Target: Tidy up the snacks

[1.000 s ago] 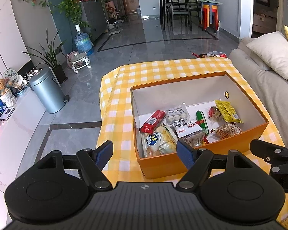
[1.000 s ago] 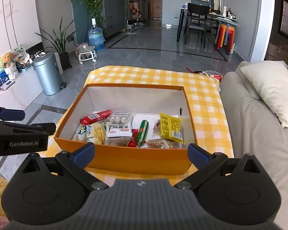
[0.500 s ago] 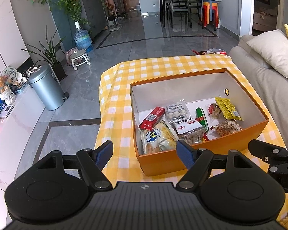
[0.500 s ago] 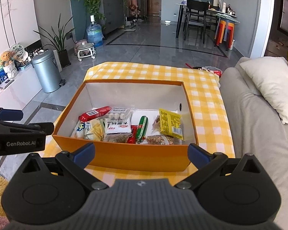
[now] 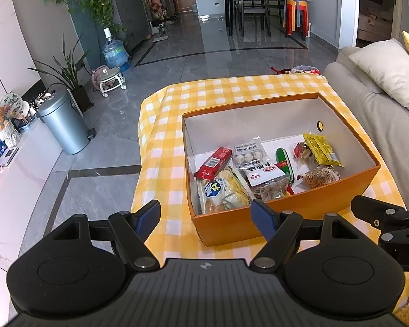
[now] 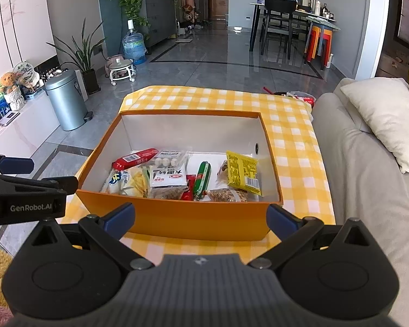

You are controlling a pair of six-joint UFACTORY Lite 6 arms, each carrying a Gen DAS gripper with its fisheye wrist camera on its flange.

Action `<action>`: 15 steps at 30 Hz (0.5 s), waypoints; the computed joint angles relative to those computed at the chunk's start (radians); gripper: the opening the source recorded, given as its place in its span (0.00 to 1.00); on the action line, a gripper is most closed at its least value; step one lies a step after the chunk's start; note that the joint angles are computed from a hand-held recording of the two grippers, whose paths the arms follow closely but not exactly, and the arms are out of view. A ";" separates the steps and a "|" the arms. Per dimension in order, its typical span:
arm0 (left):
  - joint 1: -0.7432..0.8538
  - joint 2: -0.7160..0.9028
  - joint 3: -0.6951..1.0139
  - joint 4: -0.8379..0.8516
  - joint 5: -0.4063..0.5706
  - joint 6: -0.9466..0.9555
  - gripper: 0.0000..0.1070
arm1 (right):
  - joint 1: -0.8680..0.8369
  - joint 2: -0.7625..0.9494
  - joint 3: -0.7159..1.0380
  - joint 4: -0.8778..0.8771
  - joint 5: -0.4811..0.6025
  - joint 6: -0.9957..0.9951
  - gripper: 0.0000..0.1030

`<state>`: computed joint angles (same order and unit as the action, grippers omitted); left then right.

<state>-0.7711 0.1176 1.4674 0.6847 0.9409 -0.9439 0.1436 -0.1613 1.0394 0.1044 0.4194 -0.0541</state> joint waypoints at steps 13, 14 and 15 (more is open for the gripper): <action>-0.001 -0.005 -0.002 -0.018 0.006 0.003 0.82 | 0.001 -0.001 -0.004 -0.014 -0.004 0.018 0.96; -0.001 -0.005 -0.002 -0.015 0.007 0.003 0.82 | 0.001 -0.001 -0.004 -0.014 -0.004 0.018 0.96; -0.001 -0.005 -0.002 -0.014 0.009 0.003 0.82 | 0.001 -0.001 -0.004 -0.014 -0.004 0.018 0.96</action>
